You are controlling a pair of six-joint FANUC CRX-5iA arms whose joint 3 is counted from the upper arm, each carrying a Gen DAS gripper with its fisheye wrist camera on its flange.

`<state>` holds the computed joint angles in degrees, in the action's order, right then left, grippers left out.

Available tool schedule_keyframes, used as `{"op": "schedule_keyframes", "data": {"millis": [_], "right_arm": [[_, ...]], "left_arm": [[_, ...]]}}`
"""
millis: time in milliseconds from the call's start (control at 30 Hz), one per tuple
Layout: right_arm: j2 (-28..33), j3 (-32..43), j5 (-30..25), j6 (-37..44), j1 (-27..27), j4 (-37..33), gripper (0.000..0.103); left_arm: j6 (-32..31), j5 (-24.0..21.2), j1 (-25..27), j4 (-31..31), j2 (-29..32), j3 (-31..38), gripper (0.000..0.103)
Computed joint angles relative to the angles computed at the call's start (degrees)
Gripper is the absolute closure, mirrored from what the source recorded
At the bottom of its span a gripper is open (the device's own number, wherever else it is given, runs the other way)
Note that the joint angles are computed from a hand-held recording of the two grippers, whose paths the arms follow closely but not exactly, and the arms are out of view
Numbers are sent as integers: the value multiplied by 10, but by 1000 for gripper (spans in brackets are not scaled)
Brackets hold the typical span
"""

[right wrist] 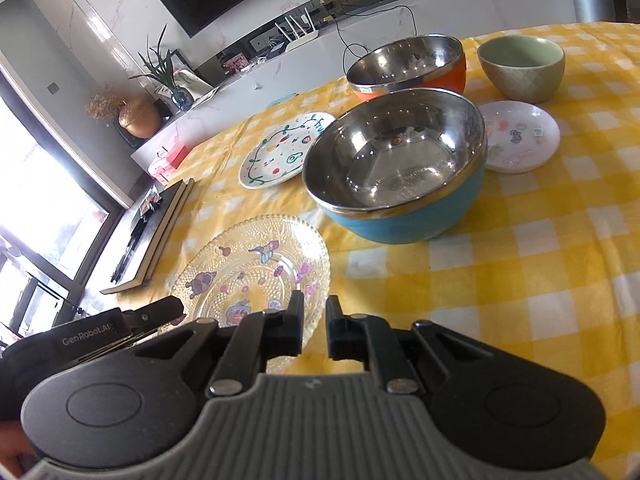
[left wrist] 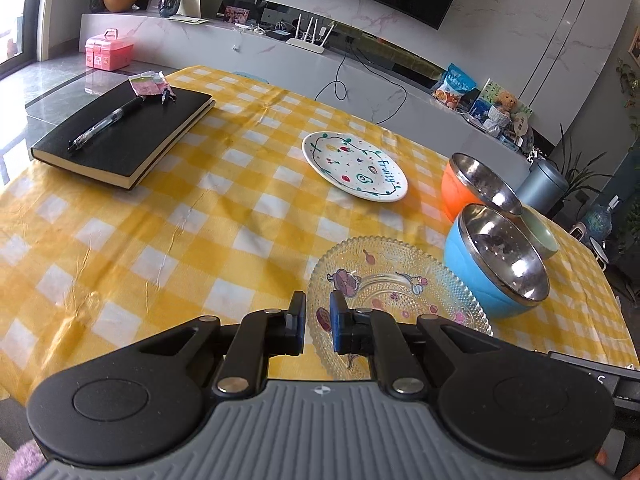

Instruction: Organize plates and bowls

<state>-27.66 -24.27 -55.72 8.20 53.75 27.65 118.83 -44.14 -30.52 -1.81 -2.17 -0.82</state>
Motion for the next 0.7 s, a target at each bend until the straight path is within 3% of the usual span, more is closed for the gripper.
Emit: {"op": "schedule_keyframes", "data": {"millis": [267, 700], "right_arm": [[-28, -7, -42, 8, 28, -16, 94], [-27, -8, -81, 18, 51, -23, 94]], "left_arm": [[54, -14, -28, -33, -20, -15, 90], [76, -29, -43, -47, -23, -30, 90]]}}
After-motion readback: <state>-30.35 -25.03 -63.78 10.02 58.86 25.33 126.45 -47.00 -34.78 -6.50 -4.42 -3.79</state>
